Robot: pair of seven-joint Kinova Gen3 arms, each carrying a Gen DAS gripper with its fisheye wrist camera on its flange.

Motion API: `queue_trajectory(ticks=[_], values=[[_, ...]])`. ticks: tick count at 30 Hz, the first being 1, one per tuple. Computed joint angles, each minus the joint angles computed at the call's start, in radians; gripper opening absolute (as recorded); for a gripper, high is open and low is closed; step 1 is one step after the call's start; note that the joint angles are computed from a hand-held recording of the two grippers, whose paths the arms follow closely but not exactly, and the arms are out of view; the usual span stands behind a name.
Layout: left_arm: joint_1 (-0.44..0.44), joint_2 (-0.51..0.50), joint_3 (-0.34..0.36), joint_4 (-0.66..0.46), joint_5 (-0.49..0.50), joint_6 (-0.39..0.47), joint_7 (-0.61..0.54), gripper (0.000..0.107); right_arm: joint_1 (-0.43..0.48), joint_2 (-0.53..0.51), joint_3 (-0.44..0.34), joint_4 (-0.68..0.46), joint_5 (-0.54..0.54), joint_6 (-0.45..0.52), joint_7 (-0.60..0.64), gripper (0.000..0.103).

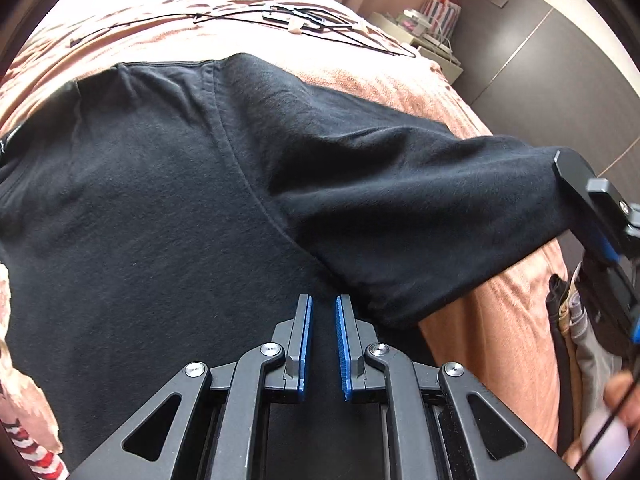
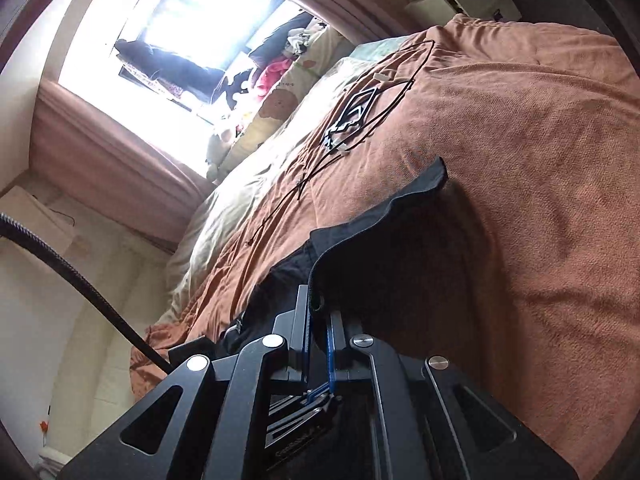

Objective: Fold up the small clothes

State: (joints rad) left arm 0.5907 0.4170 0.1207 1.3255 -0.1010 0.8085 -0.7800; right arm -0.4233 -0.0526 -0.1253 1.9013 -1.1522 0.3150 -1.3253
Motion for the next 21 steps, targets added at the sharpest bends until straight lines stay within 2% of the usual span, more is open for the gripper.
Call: queue_trajectory(ticks=[4,7,11,21], values=[[-0.001,0.010,0.002,-0.007,0.007,-0.017,-0.004,0.013,-0.002,0.002,0.011,-0.002,-0.064,0.013,0.051,0.003],[-0.004,-0.003,0.002,0.013,0.015,-0.027,0.001,0.013,0.006,0.016,0.000,-0.018,-0.054,0.016,0.045,0.003],[-0.010,-0.034,0.001,0.043,0.020,-0.021,0.017,0.013,0.016,0.037,-0.020,-0.038,0.012,0.035,-0.034,0.003],[-0.035,-0.175,-0.004,0.128,-0.044,0.019,0.125,0.013,0.001,0.067,-0.063,-0.084,0.214,0.116,-0.258,0.003]])
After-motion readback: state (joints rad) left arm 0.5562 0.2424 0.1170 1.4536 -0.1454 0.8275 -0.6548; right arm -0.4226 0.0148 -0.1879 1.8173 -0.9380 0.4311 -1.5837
